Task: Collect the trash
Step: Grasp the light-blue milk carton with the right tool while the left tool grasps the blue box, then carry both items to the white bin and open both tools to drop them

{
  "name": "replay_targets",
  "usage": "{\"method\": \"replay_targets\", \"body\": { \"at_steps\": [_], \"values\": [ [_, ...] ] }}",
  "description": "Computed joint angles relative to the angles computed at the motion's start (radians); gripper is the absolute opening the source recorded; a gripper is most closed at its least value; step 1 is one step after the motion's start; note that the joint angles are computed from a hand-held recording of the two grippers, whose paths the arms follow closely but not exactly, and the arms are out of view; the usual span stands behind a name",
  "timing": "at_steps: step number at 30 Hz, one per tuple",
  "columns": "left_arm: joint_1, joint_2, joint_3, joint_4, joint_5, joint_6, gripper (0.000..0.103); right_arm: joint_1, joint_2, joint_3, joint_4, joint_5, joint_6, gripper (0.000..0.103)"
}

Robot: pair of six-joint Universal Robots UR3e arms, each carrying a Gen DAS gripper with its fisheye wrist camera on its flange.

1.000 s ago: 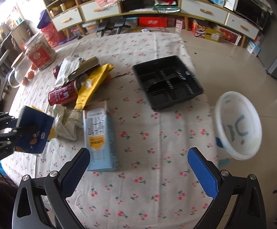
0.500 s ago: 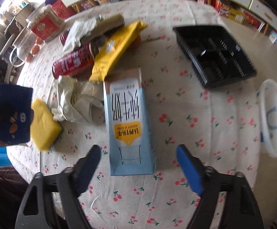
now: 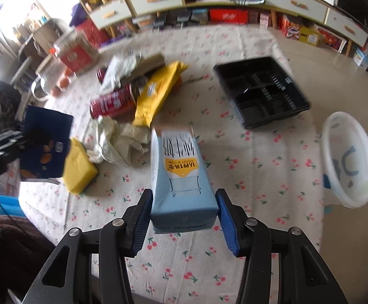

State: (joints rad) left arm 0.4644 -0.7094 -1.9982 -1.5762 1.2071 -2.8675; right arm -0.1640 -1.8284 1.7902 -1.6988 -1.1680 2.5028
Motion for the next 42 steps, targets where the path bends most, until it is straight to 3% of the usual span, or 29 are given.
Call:
{"method": "replay_targets", "body": {
  "at_steps": [12, 20, 30, 42],
  "values": [
    [-0.422, -0.303, 0.038, 0.415, 0.173, -0.358, 0.019, -0.371, -0.115, -0.077, 0.231, 0.155, -0.179, 0.051],
    [-0.654, -0.596, 0.18, 0.607, 0.252, -0.504, 0.019, -0.617, -0.078, -0.127, 0.291, 0.195, -0.271, 0.051],
    [-0.858, -1.017, 0.521, 0.708, 0.299, -0.601, 0.019, -0.798, 0.099, -0.13, 0.117, 0.17, -0.221, 0.051],
    [-0.977, -1.62, 1.255, 0.642, 0.313, -0.675, 0.019, -0.924, 0.293, -0.232, 0.062, 0.192, -0.203, 0.051]
  ]
}}
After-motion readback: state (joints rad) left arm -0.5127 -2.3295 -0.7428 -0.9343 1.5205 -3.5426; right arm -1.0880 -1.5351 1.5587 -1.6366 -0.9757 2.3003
